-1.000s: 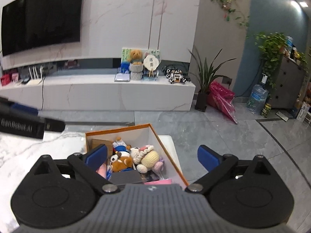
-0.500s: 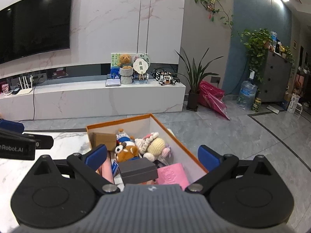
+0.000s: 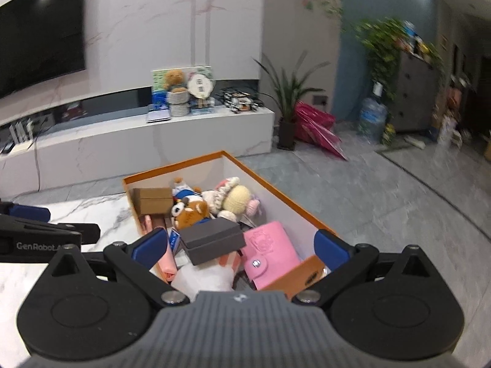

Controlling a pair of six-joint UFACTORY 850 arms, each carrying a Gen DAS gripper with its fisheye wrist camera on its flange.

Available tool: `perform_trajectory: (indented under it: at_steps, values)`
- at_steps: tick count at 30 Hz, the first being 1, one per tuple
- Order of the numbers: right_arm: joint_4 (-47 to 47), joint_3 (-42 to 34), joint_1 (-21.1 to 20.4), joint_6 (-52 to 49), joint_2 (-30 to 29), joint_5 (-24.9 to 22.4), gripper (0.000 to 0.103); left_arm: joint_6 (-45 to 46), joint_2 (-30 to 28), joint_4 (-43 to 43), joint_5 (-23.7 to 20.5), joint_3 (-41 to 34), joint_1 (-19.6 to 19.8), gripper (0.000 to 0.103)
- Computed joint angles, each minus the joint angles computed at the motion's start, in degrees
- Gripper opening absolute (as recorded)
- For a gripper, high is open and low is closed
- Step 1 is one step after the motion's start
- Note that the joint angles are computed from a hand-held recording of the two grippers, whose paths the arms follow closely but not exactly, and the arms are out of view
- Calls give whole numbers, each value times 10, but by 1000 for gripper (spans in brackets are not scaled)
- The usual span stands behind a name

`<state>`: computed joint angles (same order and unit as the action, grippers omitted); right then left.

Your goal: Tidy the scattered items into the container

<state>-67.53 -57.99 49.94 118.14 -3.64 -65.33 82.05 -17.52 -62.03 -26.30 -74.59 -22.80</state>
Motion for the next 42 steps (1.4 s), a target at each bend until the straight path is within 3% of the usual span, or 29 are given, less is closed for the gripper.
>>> perform_trajectory:
  at_steps: [5, 14, 18, 42]
  values:
    - [35, 3, 5, 13, 5, -18, 102, 54, 5, -59, -4, 8, -7, 93]
    - [28, -5, 17, 2, -4, -46, 102, -65, 5, 75, 17, 13, -20, 93]
    - [31, -13, 19, -10, -13, -52, 102, -84, 8, 97, 20, 20, -19, 93]
    - [36, -13, 18, -11, -13, -46, 102, -57, 19, 77, -1, 31, -19, 93]
